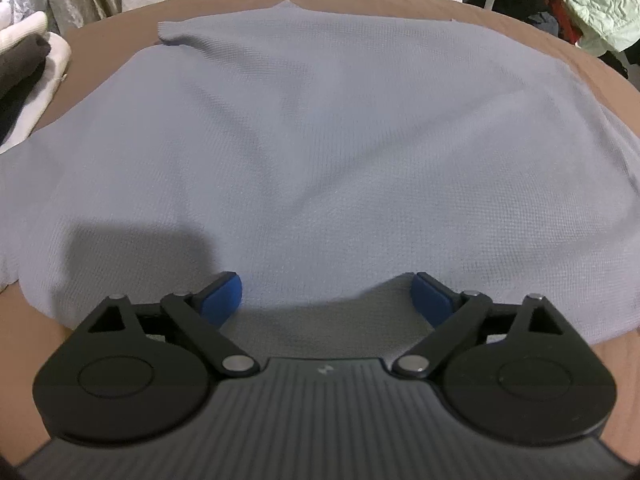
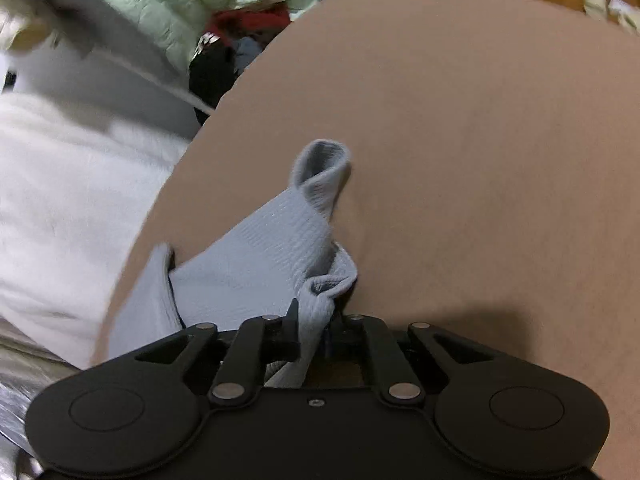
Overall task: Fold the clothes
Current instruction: 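Fold the held shirt side inward over the body with the right gripper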
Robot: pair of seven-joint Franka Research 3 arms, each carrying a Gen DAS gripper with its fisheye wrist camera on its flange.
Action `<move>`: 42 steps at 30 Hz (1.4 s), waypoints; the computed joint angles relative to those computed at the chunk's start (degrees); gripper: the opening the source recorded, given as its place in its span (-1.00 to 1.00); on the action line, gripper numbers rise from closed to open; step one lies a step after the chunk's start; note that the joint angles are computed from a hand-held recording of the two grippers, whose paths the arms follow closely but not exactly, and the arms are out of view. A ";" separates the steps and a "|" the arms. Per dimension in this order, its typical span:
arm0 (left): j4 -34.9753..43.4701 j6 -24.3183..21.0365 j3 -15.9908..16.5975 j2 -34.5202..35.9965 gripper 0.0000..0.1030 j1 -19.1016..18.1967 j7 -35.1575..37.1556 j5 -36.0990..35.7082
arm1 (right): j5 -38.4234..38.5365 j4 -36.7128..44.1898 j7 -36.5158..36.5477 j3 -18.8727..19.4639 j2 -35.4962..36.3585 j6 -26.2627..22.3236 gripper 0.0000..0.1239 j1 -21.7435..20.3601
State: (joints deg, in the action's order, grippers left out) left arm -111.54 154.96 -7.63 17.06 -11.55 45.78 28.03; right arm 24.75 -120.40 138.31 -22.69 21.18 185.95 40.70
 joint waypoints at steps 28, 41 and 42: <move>-2.11 20.98 -22.45 3.03 0.80 20.37 34.81 -39.90 | -6.41 1.53 -50.57 26.61 -8.33 -9.10 0.36 -17.23; 9.94 8.37 -4.14 9.09 0.81 -3.08 19.25 -20.41 | -59.02 4.32 -22.24 -1.98 -4.56 -15.51 -0.79 7.76; 9.64 8.11 -4.36 8.80 0.81 -3.12 19.64 -19.03 | -61.03 3.87 -20.50 -3.95 -4.61 -16.61 -0.79 10.47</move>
